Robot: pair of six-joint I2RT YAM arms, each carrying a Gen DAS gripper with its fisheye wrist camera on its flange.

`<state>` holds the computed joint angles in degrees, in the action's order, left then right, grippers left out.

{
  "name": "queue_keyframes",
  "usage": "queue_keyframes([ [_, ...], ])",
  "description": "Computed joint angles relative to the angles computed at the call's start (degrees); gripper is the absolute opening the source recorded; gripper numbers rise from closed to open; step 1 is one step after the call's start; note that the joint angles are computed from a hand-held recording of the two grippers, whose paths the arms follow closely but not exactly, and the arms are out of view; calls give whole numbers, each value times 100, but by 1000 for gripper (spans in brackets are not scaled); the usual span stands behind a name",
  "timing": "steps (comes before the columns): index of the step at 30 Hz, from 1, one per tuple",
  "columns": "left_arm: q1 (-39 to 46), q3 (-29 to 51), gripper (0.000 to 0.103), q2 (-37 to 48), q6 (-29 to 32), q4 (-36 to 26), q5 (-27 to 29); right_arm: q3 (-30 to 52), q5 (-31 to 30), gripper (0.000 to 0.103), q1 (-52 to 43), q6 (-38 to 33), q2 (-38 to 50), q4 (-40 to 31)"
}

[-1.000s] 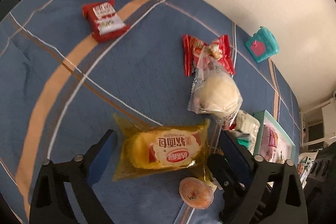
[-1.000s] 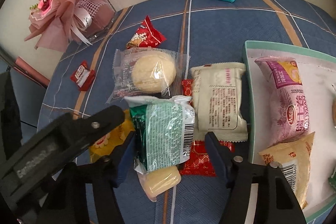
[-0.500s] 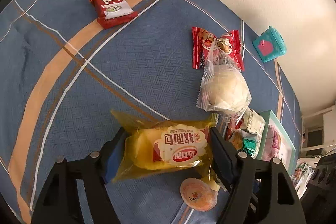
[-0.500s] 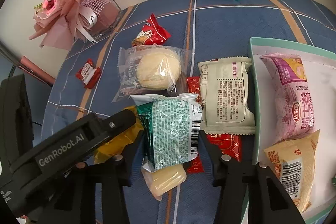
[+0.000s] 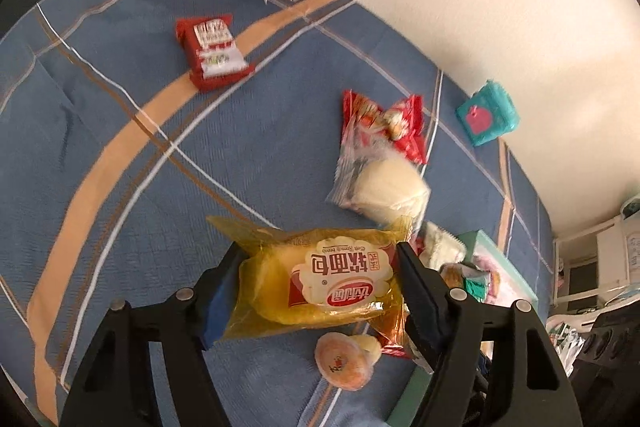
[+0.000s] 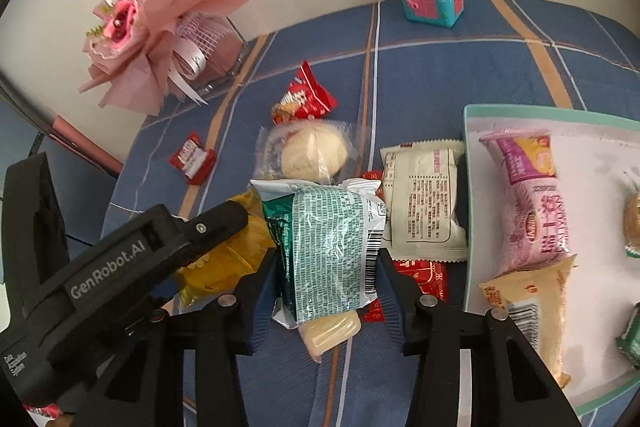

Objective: Organize snacks
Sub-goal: 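Carry both snacks into the white tray and open both tools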

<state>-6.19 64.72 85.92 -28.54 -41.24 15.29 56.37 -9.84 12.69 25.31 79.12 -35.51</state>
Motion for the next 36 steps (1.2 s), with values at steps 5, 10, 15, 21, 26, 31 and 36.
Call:
queue_keyframes([
  [5,0,136,75,-327,-42,-132,-140,103,-8,49,-100,-29,-236,-256],
  [10,-444,303,75,-341,-332,-19,-404,188,31,49,-311,-100,-394,-544],
  [15,-800,472,75,-347,-501,-37,-548,212,-116,49,-942,-319,-626,-837],
  [21,-1410,717,75,-290,-565,-36,-786,281,-222,49,-1908,-638,-759,-1112],
  [26,-2100,946,75,-73,-593,58,-1097,350,-407,49,-2935,-1013,-715,-1344],
  [31,-2827,1315,75,306,-563,73,-1408,450,-441,49,-3988,-1428,-599,-1552],
  [36,-3516,1804,75,793,-426,-9,-1657,561,-251,49,-4795,-1813,-433,-1674],
])
